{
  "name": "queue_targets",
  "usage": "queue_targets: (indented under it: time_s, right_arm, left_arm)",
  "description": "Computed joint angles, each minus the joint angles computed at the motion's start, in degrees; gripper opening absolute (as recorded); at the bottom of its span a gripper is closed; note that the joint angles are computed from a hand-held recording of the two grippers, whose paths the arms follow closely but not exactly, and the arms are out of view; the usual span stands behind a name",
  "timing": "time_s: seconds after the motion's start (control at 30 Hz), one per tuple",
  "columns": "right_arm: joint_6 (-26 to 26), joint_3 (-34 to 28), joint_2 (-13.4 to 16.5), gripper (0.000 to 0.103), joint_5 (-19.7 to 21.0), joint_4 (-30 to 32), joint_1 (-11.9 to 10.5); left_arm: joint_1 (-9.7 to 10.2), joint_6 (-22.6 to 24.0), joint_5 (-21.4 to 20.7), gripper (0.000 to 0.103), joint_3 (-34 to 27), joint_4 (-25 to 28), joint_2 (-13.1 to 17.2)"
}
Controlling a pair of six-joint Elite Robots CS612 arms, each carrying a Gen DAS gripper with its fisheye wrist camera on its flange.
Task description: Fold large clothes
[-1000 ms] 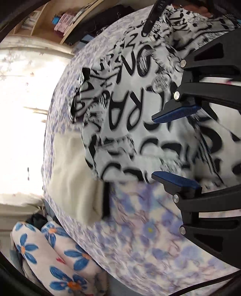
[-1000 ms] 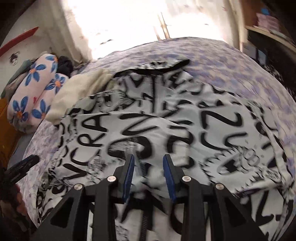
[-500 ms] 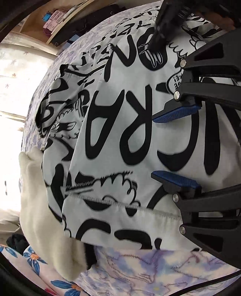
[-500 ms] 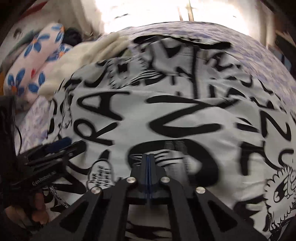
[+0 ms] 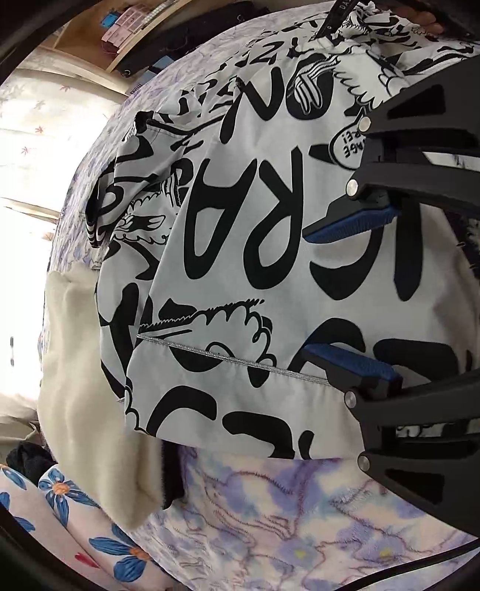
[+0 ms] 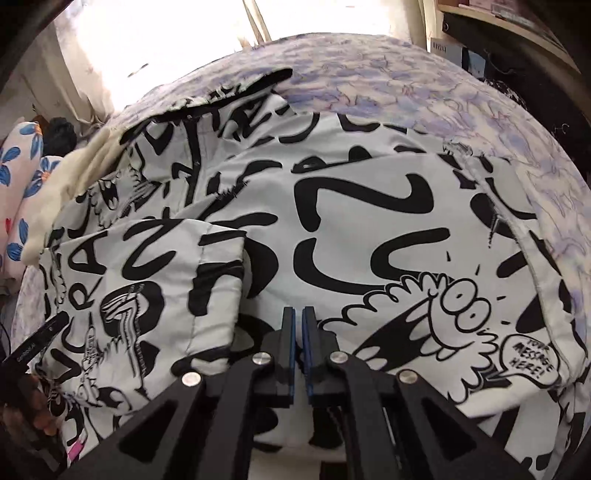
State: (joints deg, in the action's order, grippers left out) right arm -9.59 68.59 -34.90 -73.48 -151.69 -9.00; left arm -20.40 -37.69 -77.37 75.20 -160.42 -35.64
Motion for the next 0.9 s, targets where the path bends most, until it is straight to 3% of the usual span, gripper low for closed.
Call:
queue_targets:
  time_s: [0.17, 0.53, 0.9]
  right_arm:
    - [0.0, 2.5, -1.9, 0.005, 3.9, -0.4, -0.4]
    - [-1.0, 7.4, -5.6, 0.005, 9.9, -3.1, -1.0]
    - [-5.9, 12.8, -9.7, 0.005, 11.6, -6.1, -1.3]
  left_arm:
    - [-0.91, 0.8, 1.0, 0.062, 2.7, -2.9, -2.2]
    - [-4.35, 4.5, 8.4, 0.074, 7.7, -6.4, -7.3]
    - [-6.96, 6.2, 10.0, 0.081, 11.1, -7.4, -10.4]
